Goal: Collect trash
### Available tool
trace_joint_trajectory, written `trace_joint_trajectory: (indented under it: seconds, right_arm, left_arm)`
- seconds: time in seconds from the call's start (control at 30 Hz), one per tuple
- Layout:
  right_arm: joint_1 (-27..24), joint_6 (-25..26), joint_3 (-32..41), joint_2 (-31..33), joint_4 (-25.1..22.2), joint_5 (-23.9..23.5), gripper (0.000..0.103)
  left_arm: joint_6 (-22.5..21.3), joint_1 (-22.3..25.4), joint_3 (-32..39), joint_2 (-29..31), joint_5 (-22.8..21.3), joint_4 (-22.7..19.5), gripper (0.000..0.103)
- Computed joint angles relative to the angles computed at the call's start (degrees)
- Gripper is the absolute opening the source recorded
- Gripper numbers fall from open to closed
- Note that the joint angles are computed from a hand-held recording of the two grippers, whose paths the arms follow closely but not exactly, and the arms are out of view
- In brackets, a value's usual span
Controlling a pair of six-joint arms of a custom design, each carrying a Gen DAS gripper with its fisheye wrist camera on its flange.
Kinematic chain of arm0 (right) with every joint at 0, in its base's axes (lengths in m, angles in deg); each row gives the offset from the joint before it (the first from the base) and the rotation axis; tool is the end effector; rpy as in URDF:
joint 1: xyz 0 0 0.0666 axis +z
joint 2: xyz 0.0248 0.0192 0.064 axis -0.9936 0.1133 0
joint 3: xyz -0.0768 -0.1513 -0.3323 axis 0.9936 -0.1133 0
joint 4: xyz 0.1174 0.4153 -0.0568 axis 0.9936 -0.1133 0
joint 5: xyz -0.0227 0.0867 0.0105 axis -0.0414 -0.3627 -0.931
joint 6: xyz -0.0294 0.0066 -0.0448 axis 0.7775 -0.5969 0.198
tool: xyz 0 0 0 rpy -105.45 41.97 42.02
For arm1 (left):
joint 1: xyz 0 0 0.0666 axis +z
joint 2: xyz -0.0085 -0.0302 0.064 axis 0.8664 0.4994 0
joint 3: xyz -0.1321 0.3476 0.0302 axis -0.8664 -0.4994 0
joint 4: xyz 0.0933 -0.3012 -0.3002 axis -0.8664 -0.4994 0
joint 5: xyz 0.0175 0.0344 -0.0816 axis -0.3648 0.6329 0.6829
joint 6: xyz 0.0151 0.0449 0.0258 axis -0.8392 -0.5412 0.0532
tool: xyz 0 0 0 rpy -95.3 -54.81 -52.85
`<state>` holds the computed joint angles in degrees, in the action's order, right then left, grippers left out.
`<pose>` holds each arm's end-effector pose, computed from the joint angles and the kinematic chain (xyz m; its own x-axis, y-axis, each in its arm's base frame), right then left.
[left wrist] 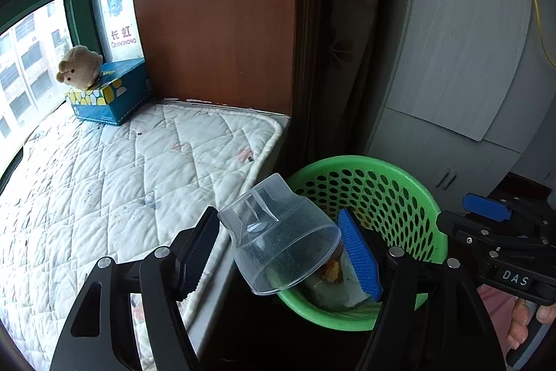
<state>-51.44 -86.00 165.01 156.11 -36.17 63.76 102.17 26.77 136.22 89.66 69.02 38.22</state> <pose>0.4553 0.2797 0.4263 -0.7594 -0.0595 -0.6479 -0.2068 0.9662 0.1536 0.4662 -0.2942 0.4340 -0.7117 0.0708 -0.6989 0.1259 0.9917 -0.0277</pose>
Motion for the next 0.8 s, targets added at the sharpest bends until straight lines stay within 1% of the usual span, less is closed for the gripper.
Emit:
trace_joint_trajectory:
  seconds: [0.1, 0.37, 0.47, 0.5, 0.53, 0.6, 0.8]
  right_arm:
    - [-0.2, -0.3, -1.0, -1.2, 0.3, -0.1, 0.065]
    - [-0.5, -1.3, -2.4, -3.1, 1.0, -0.3, 0.066]
    - [-0.6, -1.5, -2.7, -3.6, 1.1, -0.2, 0.066]
    - [-0.6, -1.7, -2.9, -3.8, 1.2, -0.2, 0.067]
    - [-0.6, -1.8, -3.1, -4.0, 1.3, -0.3, 0.067]
    - [-0.6, -2.0, -3.4, -4.3, 1.5, -0.4, 0.067]
    - [0.0, -2.2, -3.4, -4.3, 1.4, -0.7, 0.068]
  left_arm:
    - [0.0, -0.3, 0.6, 0.8, 0.4, 0.0, 0.068]
    - [-0.3, -1.3, 2.7, 3.1, 1.7, -0.7, 0.068]
    - [0.5, -1.1, 3.4, 3.7, 3.6, -1.3, 0.071]
    - [0.7, -1.1, 3.5, 3.7, 3.7, -1.4, 0.076]
    - [0.8, -1.2, 3.4, 3.6, 3.4, -1.2, 0.079]
    - [0.6, -1.4, 3.0, 3.3, 3.5, -0.8, 0.079]
    - [0.6, -1.2, 1.9, 1.8, 2.4, -1.7, 0.08]
